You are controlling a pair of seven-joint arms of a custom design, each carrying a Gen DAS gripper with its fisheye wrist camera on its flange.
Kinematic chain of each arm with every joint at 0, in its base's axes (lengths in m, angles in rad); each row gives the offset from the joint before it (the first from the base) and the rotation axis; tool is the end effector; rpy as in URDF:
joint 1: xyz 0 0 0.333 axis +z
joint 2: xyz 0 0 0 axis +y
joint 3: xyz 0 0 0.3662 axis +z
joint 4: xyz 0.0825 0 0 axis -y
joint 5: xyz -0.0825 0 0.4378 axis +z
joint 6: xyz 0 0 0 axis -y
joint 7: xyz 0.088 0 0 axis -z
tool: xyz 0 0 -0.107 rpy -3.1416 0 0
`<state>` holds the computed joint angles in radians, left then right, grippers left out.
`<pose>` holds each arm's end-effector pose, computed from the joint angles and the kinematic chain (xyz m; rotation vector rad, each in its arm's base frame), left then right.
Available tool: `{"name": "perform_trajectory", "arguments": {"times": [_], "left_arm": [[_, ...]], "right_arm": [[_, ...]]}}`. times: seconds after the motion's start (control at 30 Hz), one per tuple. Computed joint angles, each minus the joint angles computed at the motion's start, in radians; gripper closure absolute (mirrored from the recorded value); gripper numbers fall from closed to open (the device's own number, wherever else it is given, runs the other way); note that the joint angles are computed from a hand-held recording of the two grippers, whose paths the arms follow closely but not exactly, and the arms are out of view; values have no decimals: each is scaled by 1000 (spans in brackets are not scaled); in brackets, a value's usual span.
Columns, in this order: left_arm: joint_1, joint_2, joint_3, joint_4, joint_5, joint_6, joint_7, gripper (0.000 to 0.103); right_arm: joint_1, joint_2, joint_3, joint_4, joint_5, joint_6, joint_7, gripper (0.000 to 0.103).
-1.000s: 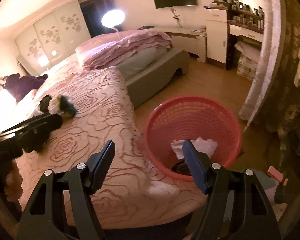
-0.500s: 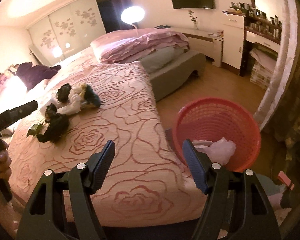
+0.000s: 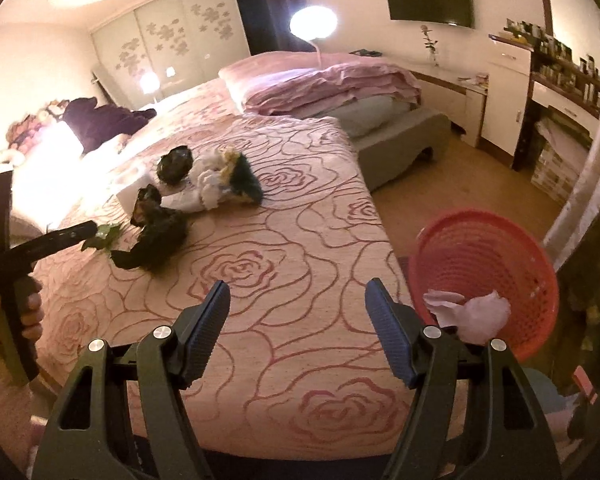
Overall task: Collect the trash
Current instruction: 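Grasp the green wrapper with the left tool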
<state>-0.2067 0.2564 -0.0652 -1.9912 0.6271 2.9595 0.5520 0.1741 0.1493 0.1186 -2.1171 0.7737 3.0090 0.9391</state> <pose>0.6589 -0.2215 0.4239 -1.9994 1.6718 -0.8666 0.6366 0.1358 0.4301 -1.8422 1.5299 -0.4221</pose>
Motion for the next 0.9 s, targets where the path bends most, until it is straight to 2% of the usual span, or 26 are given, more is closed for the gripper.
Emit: {"name": "perform_trajectory", "arguments": {"times": [0.27, 0.33, 0.4, 0.53, 0.6, 0.73, 0.8, 0.9], "left_arm": [[1, 53, 17, 50, -4, -39, -15, 27], [11, 63, 12, 53, -15, -28, -6, 34], [-11, 65, 36, 58, 12, -30, -31, 46], [1, 64, 31, 47, 0, 4, -26, 56], [-2, 59, 39, 38, 1, 19, -38, 68], [-5, 49, 49, 20, 4, 40, -51, 72], [-10, 47, 54, 17, 14, 49, -56, 77], [-22, 40, 66, 10, 35, 59, -73, 78]], "right_arm": [[29, 36, -22, 32, -125, -21, 101, 35], [31, 50, -19, 51, -151, -33, 115, 35], [32, 67, -10, 77, -167, -46, 117, 35], [28, 101, 12, 128, -171, -78, 106, 35], [33, 126, 19, 163, -176, -98, 107, 35], [47, 173, 28, 225, -193, -125, 113, 35], [51, 195, 35, 254, -196, -138, 119, 35], [52, 220, 50, 289, -187, -158, 116, 35]]}}
